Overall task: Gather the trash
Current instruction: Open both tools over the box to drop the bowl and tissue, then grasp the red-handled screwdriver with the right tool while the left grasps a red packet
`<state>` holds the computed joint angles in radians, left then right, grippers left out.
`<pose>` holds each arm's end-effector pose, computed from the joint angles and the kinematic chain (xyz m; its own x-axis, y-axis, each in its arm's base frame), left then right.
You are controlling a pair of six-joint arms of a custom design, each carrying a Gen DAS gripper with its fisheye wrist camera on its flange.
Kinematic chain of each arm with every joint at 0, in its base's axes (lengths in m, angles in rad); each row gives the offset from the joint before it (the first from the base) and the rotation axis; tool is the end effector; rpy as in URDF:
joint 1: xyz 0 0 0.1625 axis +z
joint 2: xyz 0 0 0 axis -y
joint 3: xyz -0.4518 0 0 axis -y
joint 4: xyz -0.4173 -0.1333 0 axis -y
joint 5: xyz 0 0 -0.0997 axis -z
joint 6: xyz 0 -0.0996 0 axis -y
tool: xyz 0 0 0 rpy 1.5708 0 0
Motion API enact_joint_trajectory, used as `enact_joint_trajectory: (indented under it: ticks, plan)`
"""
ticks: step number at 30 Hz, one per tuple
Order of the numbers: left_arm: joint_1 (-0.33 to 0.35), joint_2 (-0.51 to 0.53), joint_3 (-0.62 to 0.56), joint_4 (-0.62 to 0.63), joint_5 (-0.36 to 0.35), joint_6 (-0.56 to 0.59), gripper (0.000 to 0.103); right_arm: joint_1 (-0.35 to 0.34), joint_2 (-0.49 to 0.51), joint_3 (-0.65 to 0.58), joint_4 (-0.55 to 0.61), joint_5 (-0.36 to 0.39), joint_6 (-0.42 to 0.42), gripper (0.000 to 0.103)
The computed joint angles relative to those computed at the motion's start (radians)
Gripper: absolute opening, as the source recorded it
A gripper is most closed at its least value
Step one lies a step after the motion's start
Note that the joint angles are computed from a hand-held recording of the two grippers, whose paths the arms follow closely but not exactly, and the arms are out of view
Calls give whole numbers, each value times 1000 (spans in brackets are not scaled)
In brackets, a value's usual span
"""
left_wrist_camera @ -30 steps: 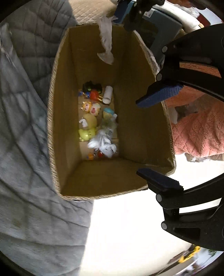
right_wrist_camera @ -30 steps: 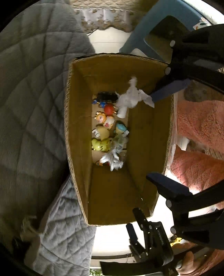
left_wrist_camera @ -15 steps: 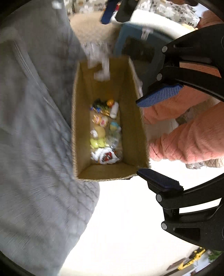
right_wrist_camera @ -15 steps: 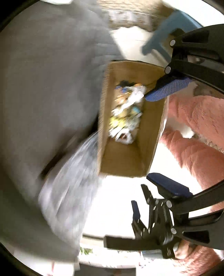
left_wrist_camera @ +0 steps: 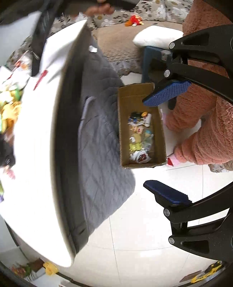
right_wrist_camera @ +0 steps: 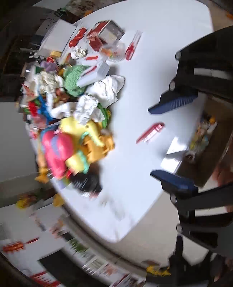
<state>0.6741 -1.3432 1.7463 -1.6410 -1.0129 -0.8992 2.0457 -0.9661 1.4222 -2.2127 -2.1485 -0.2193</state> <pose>-0.3155 -0.4901 0.3265 -0.8234 0.0178 -0.5671 0.1507 0.9705 -0.1883 0.4108 -0.6264 0.2868 -0.6744 -0.4764 0.5640 -0.6107 0.7893 -0.0636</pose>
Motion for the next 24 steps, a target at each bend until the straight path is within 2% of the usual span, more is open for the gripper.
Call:
enact_joint_trajectory:
  ticks: [2,3,5,7,9,13,17,21,24]
  plan:
    - [-4,-10,-6,22,18,-25,82,-9,33,-14,4,-33,-6,34]
    - [-5,-14,-5,26,23,-34,82,-8,47,-29,21,-59,-5,32]
    - [-6,-25,-1,28,27,-51,82,-11,50,-36,26,-52,-9,21]
    - [-3,-32,-4,31,34,-65,82,-12,41,-22,31,-57,-18,16]
    - [4,-32,-11,26,41,-67,82,-12,31,-14,28,-61,-12,15]
    - [15,-13,-51,-8,65,-31,82,-18,-19,5,6,-15,68,15]
    - [16,54,-121,-84,87,92,82,-19,-109,45,-48,5,130,15]
    - [18,230,-288,-186,81,333,82,-29,-230,108,-89,-12,209,15]
    - [27,417,-483,-263,73,495,82,-41,-300,132,-106,-45,238,15]
